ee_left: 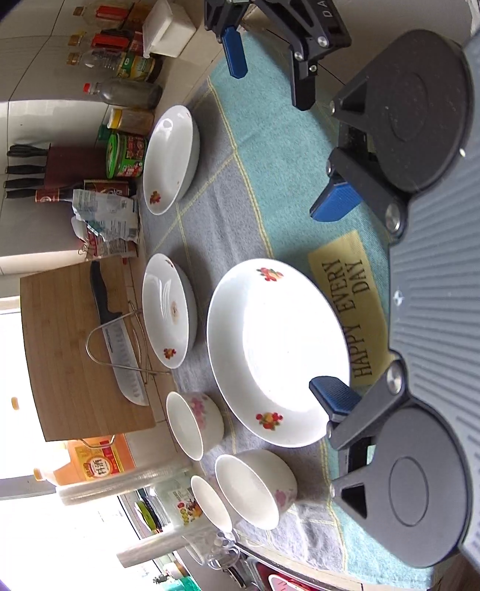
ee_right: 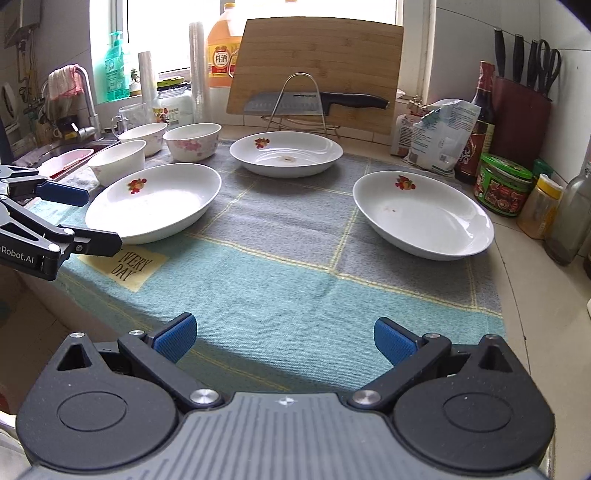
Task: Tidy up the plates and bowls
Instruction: 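Move both tools back to the floral plate beside the printed card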
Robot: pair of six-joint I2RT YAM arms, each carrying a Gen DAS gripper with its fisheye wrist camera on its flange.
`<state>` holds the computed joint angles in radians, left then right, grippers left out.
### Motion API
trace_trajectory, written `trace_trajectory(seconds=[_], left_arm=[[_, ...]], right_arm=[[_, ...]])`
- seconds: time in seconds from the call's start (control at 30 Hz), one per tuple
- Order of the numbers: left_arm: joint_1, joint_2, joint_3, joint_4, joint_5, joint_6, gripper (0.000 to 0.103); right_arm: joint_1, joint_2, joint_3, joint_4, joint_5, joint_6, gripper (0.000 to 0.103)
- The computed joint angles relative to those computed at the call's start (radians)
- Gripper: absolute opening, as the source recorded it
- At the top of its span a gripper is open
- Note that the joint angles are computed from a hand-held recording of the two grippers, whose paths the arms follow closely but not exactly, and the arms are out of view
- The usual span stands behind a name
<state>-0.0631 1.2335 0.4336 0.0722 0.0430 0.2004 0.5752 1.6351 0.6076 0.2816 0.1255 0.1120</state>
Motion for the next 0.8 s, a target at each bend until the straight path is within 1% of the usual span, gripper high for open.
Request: trace_trajectory(seconds=[0.2, 0.43, 0.57, 0.63, 0.7, 0.8], left_arm=[[0.124, 0.040, -0.002, -0.001, 0.058, 0.058, 0.091], [0.212, 0.173, 0.061, 0.028, 0.117, 0.163, 0.091], [0.258, 0.259, 0.106, 0.026, 0.169, 0.251, 0.091], [0.284, 0.290, 0.120, 0.028, 0.217, 0.299, 0.091], [0.313, 0.326, 0.141, 0.013, 0.282, 0.347, 0.091], [0.343, 0.371, 0.174, -0.004, 0.352, 0.394, 0.091]], right_arm=[[0.024, 0.106, 0.115, -0.007, -0.028, 0.054, 0.103], [0.062, 0.227, 0.276, -0.067, -0.032, 0.068, 0.103], [0.074, 0.284, 0.355, -0.104, -0.041, 0.080, 0.103], [0.076, 0.312, 0.393, -0.123, -0.052, 0.089, 0.103], [0.073, 0.348, 0.443, -0.149, -0.091, 0.096, 0.103], [0.070, 0.414, 0.542, -0.218, -0.147, 0.109, 0.103]])
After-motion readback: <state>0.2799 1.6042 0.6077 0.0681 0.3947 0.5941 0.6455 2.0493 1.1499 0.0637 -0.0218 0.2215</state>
